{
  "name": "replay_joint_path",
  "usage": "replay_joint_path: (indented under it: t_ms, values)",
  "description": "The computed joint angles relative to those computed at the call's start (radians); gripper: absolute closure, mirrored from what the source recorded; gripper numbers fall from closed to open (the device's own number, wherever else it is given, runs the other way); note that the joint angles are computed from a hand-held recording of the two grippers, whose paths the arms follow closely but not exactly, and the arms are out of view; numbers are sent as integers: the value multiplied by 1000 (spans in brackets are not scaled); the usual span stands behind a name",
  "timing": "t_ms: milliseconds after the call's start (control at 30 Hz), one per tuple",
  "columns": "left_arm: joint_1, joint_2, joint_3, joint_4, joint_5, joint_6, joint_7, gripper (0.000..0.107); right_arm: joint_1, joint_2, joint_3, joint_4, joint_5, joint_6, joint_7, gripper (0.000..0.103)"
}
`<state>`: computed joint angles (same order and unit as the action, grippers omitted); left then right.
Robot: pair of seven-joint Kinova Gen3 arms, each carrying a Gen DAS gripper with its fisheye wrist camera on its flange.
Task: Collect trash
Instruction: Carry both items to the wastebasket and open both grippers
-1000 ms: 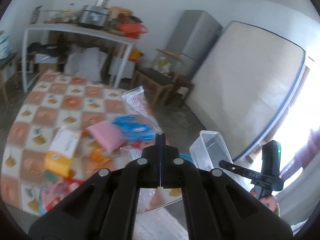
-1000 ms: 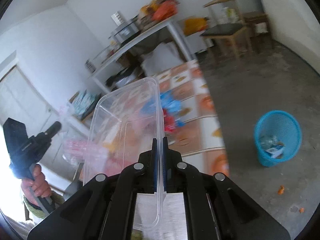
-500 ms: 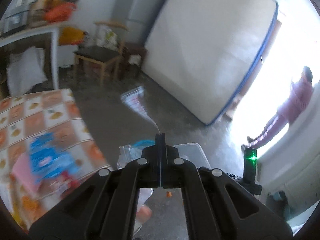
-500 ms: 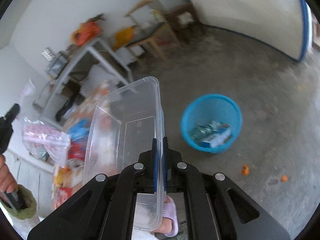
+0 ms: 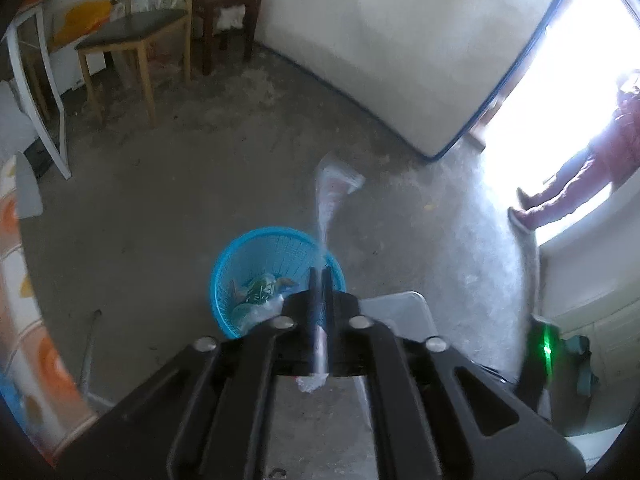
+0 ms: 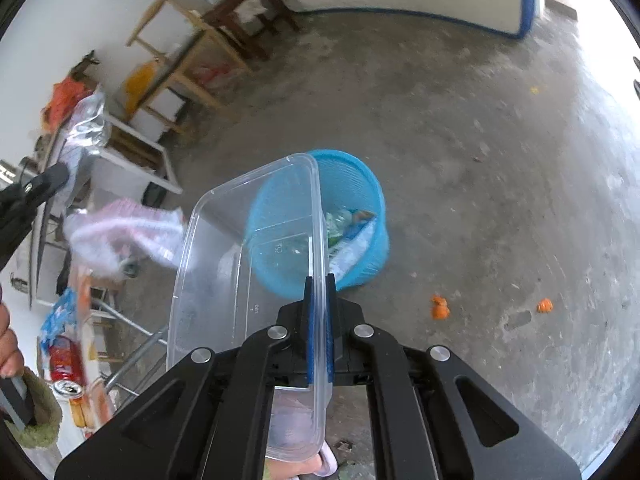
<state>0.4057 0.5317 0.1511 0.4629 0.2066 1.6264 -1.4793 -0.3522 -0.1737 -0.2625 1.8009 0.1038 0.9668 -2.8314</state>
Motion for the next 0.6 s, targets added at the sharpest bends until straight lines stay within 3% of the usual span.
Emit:
replay_joint_path:
  t_ms: [33, 67, 167, 367, 600]
  values:
    - [6, 30, 2, -28, 2, 17, 14, 65, 2, 1, 6, 8, -6, -3, 3, 99]
    - [7, 45, -2, -37, 0, 26, 27, 57, 5, 2, 13, 20, -13, -11, 7, 99]
    - [-25, 21, -1, 35, 23, -14, 59, 57, 10, 0, 22, 42, -29, -22, 20, 99]
    - [-123, -114, 5, 155, 58, -77, -1, 53, 16, 74, 64, 20, -62, -34, 118, 99]
    - [-355, -392, -39, 341, 170, -96, -203, 42, 22, 259, 122, -100, -115, -37, 276, 99]
